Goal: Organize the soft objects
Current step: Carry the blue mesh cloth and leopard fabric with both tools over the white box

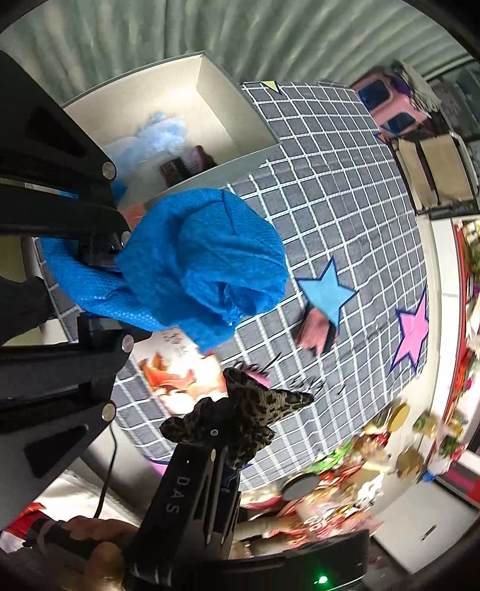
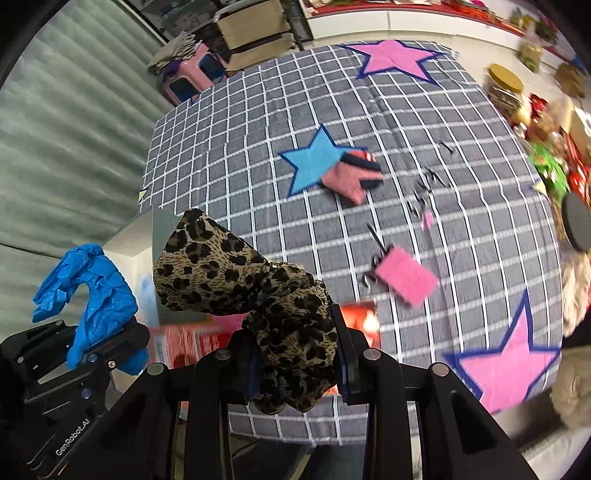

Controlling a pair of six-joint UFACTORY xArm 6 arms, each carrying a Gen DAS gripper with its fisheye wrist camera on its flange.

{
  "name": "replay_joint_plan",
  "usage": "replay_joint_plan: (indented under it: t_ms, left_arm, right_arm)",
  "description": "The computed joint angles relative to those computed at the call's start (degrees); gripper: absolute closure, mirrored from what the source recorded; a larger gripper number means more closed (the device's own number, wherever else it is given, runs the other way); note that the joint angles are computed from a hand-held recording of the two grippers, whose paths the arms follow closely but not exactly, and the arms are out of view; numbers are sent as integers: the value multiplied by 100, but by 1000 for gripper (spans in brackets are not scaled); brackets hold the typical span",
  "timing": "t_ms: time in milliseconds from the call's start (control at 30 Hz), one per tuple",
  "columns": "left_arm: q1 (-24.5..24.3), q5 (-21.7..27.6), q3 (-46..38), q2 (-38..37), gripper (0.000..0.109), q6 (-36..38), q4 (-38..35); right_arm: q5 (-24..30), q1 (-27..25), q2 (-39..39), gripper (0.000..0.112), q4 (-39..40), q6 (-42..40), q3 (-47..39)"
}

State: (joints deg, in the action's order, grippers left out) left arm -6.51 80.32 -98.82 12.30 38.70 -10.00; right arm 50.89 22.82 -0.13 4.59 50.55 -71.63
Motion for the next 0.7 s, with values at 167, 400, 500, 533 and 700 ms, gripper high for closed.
replay_joint_plan:
  t_ms: [167, 400, 500, 533, 700]
  left_arm:
    - [226, -51, 529, -433, 94, 414, -80]
    - [767, -170, 696, -551, 94, 486, -98]
    - [988, -215, 638, -485, 94, 377, -82]
    - [1059, -251, 643, -478, 94, 348, -65]
    - [1448, -442, 699, -450, 94, 242, 20]
  right_arm:
    - [57, 296, -316, 79, -75, 525, 287]
    - [161, 753, -294, 79, -100, 773, 143]
    - [235, 922, -112, 79, -123, 725, -130]
    - [272, 970, -41, 79, -136, 694, -235]
    - [501, 1144, 473, 79, -170, 389, -972]
